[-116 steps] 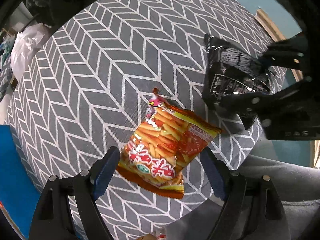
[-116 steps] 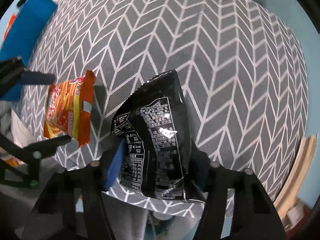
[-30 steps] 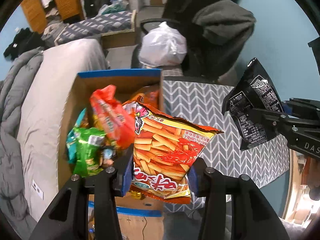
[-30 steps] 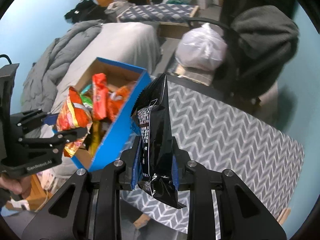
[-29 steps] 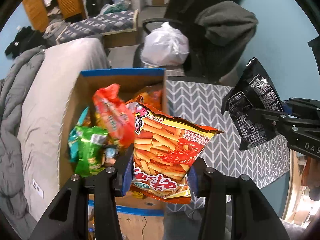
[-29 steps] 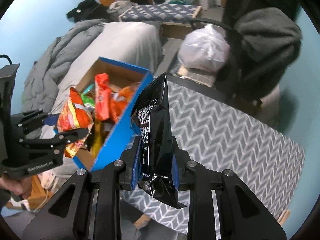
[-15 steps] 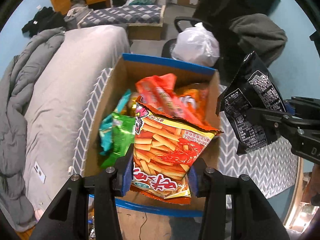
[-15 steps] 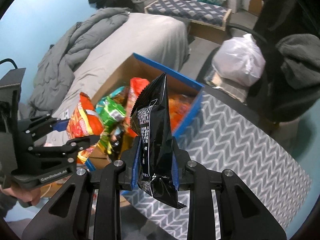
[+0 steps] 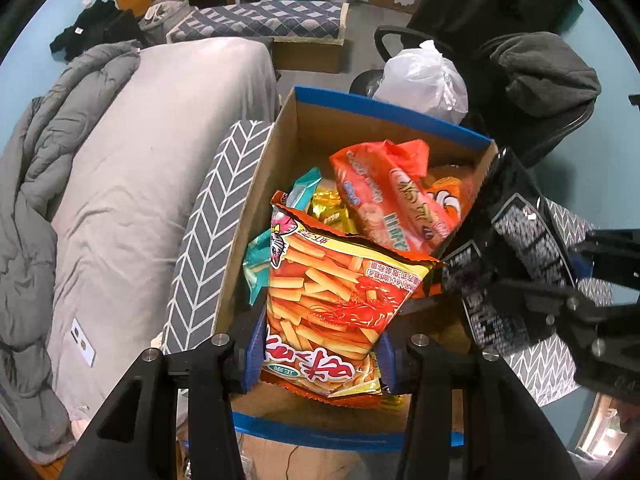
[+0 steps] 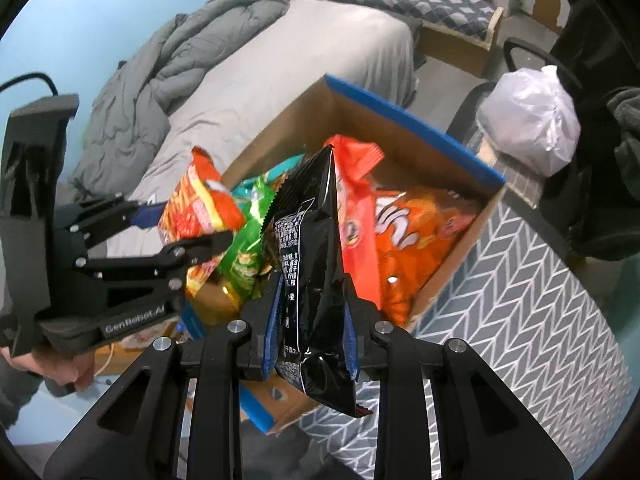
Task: Organize snacks
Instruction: 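Carry the black packet and orange packet into the box and open both tools, then withdraw both open tools up from the box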
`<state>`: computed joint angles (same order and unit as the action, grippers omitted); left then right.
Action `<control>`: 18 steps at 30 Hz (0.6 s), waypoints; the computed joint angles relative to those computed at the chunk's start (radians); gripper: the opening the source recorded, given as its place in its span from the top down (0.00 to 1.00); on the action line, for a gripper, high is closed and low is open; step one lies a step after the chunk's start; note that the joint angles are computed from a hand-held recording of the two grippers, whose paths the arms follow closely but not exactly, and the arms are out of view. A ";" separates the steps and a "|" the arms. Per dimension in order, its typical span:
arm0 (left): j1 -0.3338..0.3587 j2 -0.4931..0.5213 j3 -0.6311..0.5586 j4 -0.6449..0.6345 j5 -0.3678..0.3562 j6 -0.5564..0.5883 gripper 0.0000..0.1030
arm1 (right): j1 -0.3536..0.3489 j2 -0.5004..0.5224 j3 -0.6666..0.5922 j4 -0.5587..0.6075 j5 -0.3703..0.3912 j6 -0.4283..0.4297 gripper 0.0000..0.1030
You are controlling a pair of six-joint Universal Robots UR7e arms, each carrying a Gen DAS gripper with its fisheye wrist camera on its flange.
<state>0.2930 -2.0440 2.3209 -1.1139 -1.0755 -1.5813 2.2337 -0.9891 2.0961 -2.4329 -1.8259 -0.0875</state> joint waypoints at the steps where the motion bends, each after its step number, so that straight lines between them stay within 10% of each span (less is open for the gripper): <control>1: 0.006 -0.003 0.003 0.001 -0.004 0.000 0.55 | 0.001 0.005 -0.001 0.003 0.003 0.002 0.76; 7: 0.016 -0.001 0.011 0.014 -0.023 -0.025 0.54 | -0.003 0.016 0.009 0.013 0.022 0.003 0.74; 18: -0.083 0.056 -0.054 0.131 -0.025 -0.109 0.29 | 0.042 -0.013 -0.007 0.012 -0.074 0.022 0.41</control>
